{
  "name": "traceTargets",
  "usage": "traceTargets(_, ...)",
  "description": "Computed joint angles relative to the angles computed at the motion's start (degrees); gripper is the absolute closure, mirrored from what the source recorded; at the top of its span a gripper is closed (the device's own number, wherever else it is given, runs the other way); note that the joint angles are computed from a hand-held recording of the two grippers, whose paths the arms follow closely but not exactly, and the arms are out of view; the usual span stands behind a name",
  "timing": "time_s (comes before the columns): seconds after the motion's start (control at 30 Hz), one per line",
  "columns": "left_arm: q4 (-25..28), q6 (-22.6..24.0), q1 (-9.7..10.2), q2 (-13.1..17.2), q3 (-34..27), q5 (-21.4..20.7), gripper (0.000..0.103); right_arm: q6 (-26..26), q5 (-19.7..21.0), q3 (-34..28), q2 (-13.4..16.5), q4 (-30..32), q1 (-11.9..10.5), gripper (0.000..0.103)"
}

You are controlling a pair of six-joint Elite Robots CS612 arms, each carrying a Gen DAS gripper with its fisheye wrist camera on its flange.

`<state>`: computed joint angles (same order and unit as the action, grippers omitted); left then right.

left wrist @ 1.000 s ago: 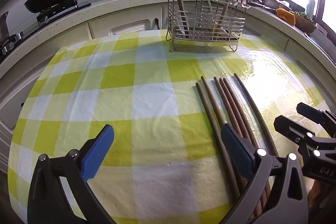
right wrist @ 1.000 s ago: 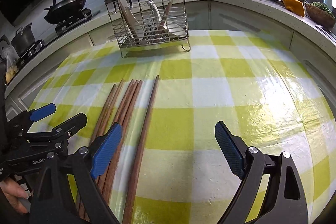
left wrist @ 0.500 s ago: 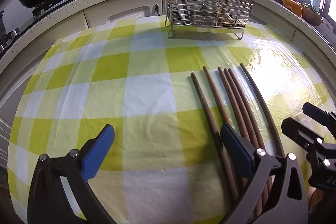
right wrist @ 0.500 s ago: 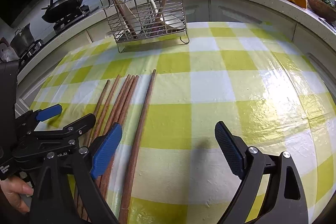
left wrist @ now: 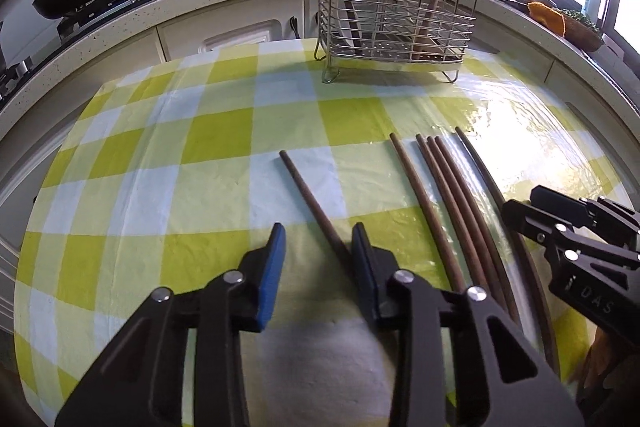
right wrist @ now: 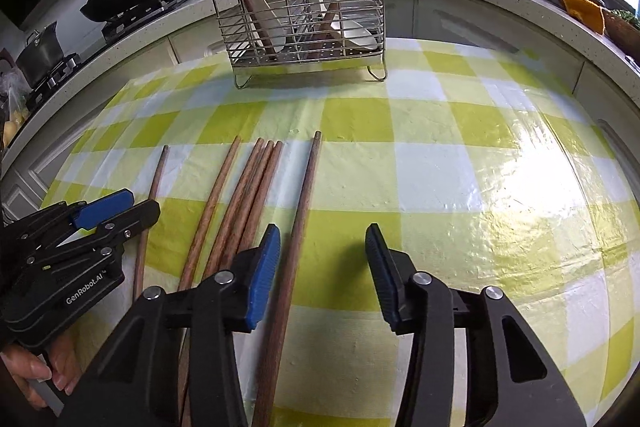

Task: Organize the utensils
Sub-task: 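Close the left gripper on a chopstick while the right gripper grasps another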

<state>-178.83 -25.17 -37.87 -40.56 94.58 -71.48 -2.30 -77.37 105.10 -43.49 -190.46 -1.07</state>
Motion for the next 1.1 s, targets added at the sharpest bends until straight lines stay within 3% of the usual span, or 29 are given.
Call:
traceTargets(0.2, -1.9, -0.1, 0.70, 0.1, 0.3, -2.6, 0.078, -1.0, -1.4, -1.0, 0.3, 0.7, 0.7, 0.069)
traceTargets(0.3, -2.6, -0.5, 0.95, 0.1, 0.4, -3.5, 0.078, -1.4, -1.7, -0.9, 0.3, 0.5, 0.5, 0.090)
traceTargets(0.37, -2.8, -0.9, 1.02, 0.1, 0.4, -3.7, 0.078, -0.8, -0.8, -0.4, 0.2, 0.1, -0.1, 0.092)
traceTargets(0.67, -4.2, 0.0, 1.23, 0.8, -0.5, -7.4, 0.079, 0.2, 2.2, 1.7, -0.3, -1.3, -2.8, 0.094)
traceTargets(0.8, -5.7, -0.1, 1.65, 1.2, -0.8, -11.9, 0.094, 0.3, 2.9, 2.0, -0.4, -1.3, -3.4, 0.094)
traceTargets(0.87, -6.6, -0.7, 1.86, 1.3, -0.7, -13.4, 0.095, 0.2, 2.9, 2.1, -0.4, -1.2, -3.5, 0.094)
traceTargets(1.1, -4.7, -0.8, 1.64, 1.2, -1.1, -11.7, 0.094, 0.0, 3.3, 2.0, -0.3, -1.2, -3.7, 0.093)
